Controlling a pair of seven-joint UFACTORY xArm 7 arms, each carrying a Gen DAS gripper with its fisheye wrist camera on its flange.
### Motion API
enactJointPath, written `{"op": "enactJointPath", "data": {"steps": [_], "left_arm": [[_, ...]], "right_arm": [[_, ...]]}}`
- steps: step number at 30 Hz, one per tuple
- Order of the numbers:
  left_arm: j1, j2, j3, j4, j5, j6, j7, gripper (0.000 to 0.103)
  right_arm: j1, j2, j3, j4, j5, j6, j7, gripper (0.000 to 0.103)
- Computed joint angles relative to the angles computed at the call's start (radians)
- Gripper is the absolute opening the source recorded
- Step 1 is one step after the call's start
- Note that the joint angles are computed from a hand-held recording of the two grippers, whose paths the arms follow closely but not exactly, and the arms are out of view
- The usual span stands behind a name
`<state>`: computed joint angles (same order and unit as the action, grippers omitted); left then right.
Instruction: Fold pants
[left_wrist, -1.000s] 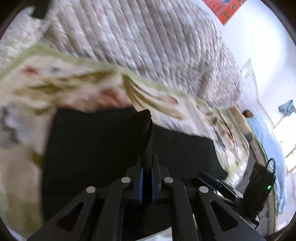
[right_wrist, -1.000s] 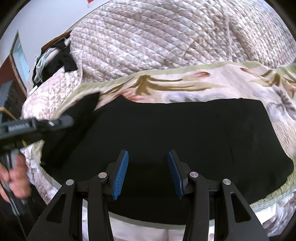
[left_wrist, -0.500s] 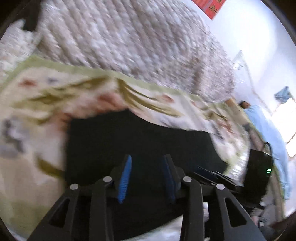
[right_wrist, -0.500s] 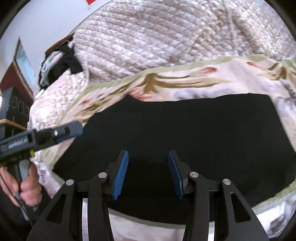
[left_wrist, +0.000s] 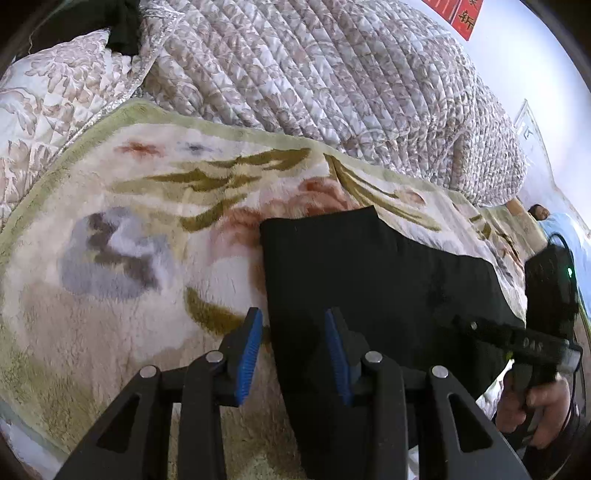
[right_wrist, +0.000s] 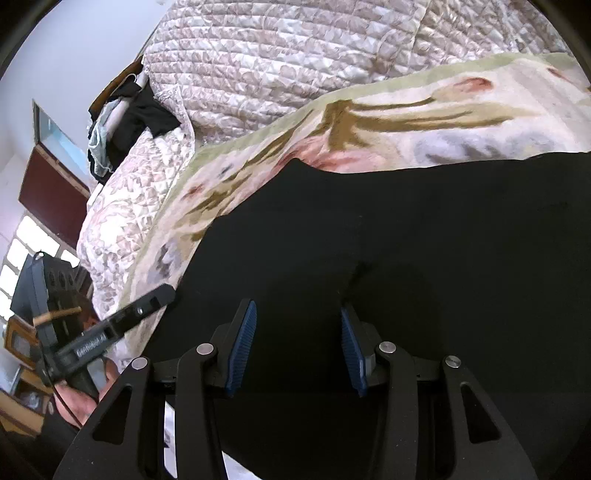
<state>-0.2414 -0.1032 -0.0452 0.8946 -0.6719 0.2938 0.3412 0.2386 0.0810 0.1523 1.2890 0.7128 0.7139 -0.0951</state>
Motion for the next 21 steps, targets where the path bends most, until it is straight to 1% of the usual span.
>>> {"op": "enactJointPath", "data": {"steps": [1,2,3,4,8,10,11,13,14,17,19,20,21], "left_arm": [[-0.001,-0.006,0.002,-0.008,-0.008,-0.002,0.011,0.038],[-0.001,-0.012,0.005,-0.014,-0.013,-0.005,0.017,0.038],[0.001,-0.016,0.007,-0.019,-0.012,-0.007,0.014,0.038],[0.005,-0.023,0.009,-0.024,-0.006,-0.006,0.004,0.038],[0.000,-0.080,0.029,-0.071,-0.021,-0.023,0.003,0.038],[-0.010,-0.106,0.040,-0.097,-0.023,-0.022,0.002,0.038],[-0.016,-0.116,0.045,-0.108,-0.020,-0.017,-0.001,0.039],[-0.020,-0.127,0.043,-0.124,0.008,-0.003,-0.019,0.041],[-0.023,-0.134,0.041,-0.132,0.023,0.002,-0.027,0.041],[-0.043,-0.157,0.041,-0.153,0.043,0.008,-0.032,0.041],[-0.051,-0.164,0.038,-0.165,0.066,0.010,-0.043,0.042],[-0.041,-0.163,0.028,-0.169,0.101,0.019,-0.072,0.042],[-0.016,-0.160,0.007,-0.173,0.162,0.032,-0.124,0.042]], "right_arm": [[0.001,0.009,0.001,0.011,0.000,0.007,-0.003,0.042],[0.003,0.018,0.002,0.019,-0.011,0.008,0.008,0.021],[0.004,0.029,0.002,0.032,-0.029,0.023,0.025,0.007],[0.001,0.031,0.003,0.033,-0.023,0.026,0.026,0.003],[-0.007,-0.024,0.001,-0.012,0.033,-0.028,-0.012,0.002],[-0.003,-0.033,-0.009,-0.023,-0.031,-0.036,0.030,0.002],[-0.004,-0.028,-0.012,-0.024,-0.040,-0.029,0.045,0.002],[-0.011,-0.015,-0.016,-0.026,-0.017,0.001,0.049,0.002],[-0.010,-0.016,-0.014,-0.029,-0.016,-0.008,0.044,0.003],[-0.005,-0.023,-0.012,-0.027,-0.058,-0.017,0.049,0.003],[-0.004,-0.026,-0.013,-0.033,-0.064,-0.019,0.058,0.003],[-0.006,-0.031,-0.014,-0.040,-0.049,-0.021,0.053,0.003],[-0.007,-0.038,-0.016,-0.047,-0.046,-0.021,0.058,0.003]]}}
